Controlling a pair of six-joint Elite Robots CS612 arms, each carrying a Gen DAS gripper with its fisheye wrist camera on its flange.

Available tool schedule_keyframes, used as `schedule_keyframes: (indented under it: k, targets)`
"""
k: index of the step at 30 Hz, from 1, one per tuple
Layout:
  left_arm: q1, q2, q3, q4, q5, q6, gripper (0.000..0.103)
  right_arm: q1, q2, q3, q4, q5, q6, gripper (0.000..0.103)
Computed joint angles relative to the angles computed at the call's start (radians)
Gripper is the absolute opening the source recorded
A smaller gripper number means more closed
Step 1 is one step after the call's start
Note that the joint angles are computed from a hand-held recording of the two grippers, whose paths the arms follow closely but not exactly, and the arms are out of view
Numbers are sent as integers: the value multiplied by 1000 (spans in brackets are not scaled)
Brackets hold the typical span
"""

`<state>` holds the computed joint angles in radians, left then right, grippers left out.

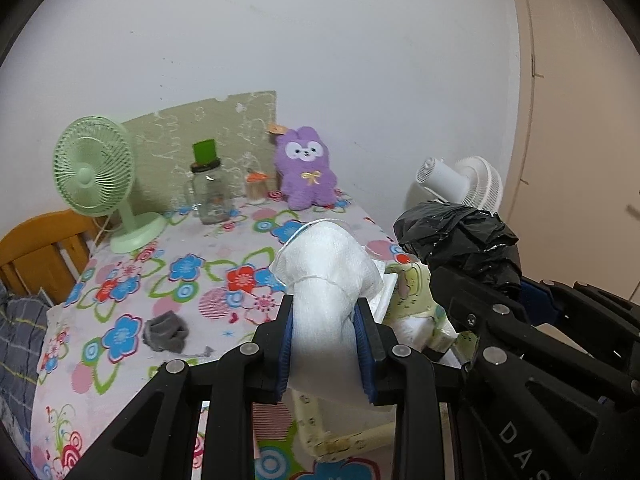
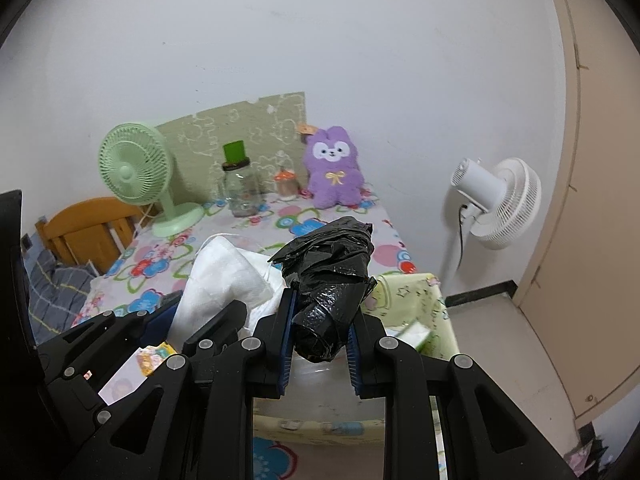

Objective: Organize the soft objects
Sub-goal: 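Lift and carry the towel and umbrella over the open gift box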

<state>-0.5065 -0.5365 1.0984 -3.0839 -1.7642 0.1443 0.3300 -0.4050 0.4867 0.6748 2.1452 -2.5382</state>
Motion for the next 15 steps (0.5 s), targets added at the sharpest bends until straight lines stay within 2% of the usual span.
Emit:
schedule_keyframes:
  k: [7,15]
  targets:
    - [-11,19,-30,66,-6,20,28,-16,7,8,29,-24,39,25]
    - [-16,41,-65,145,4,30,30,-32,49,-45,94,-73,83,25]
